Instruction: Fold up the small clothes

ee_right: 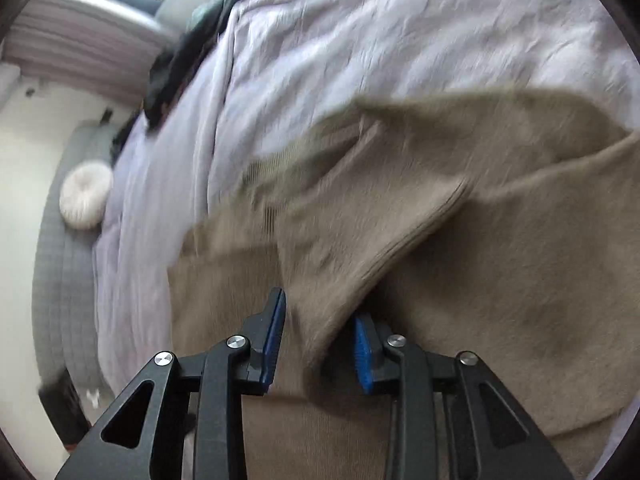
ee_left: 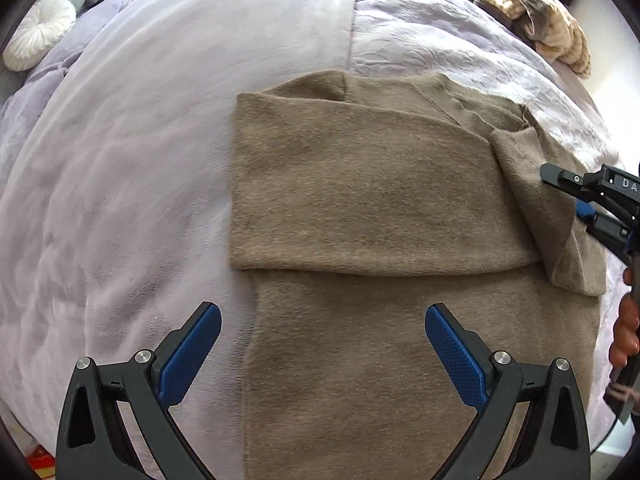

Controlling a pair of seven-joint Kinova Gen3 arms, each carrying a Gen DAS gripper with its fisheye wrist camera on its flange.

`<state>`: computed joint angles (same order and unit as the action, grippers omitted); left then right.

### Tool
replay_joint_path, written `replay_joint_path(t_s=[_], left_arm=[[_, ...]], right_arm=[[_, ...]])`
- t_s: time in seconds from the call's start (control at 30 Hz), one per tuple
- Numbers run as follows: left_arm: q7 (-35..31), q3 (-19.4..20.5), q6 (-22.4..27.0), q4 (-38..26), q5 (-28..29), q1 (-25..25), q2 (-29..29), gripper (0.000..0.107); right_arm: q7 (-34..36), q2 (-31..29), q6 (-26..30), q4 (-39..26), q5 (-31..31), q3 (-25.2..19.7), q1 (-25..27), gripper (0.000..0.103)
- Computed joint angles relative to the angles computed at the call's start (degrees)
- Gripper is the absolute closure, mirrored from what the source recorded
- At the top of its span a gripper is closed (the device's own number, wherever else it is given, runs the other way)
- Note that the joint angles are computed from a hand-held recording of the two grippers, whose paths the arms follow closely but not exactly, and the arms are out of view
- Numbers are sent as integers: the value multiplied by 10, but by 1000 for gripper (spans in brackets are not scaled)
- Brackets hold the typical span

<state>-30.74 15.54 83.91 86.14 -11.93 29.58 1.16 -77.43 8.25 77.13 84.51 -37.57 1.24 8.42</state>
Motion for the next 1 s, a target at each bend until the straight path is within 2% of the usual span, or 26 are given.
replay_joint_path(t_s=[0.03, 0.23, 0.37, 0.47, 0.5, 0.53, 0.57, 0.67, 0.83, 0.9, 0.97, 1.0], left_arm=[[-4, -4, -5, 8, 6, -4, -15, 5], [-22, -17, -75, 35, 41, -43, -36, 5], [-43, -26, -119, 45, 77, -65, -35, 5], [-60, -28, -143, 43, 105, -74, -27, 5], [-70, -30, -153, 41, 116, -76, -19, 5], [-74, -34, -161, 39, 137, -80, -15, 5], [-86, -35, -171, 38, 150, -82, -6, 5], [-104, -40, -180, 28, 170, -86, 19, 5], [-112, -49, -199, 17, 193, -91, 49, 5], [-117, -52, -205, 15, 204, -94, 57, 5], [-109, -54, -209, 10, 200, -91, 64, 5], [-102, -53, -209, 11, 195, -90, 62, 12]], right_arm=[[11, 0, -5, -8, 9, -1, -10, 96], [132, -28, -15, -19, 122, -63, -91, 95], [160, -43, -6, 7, 204, -67, -157, 91], [182, -57, 4, 22, 218, -59, -167, 75], [188, -62, 14, 24, 212, -49, -160, 61], [188, -64, 20, 26, 204, -41, -153, 41], [192, -69, 29, 30, 189, -34, -136, 37], [179, -64, 76, 33, 126, -3, -63, 36], [116, -28, 149, 57, 9, 99, 70, 36], [84, -12, 156, 82, -37, 130, 123, 36], [64, -3, 153, 113, -84, 140, 171, 36], [47, -1, 142, 135, -107, 142, 198, 36]])
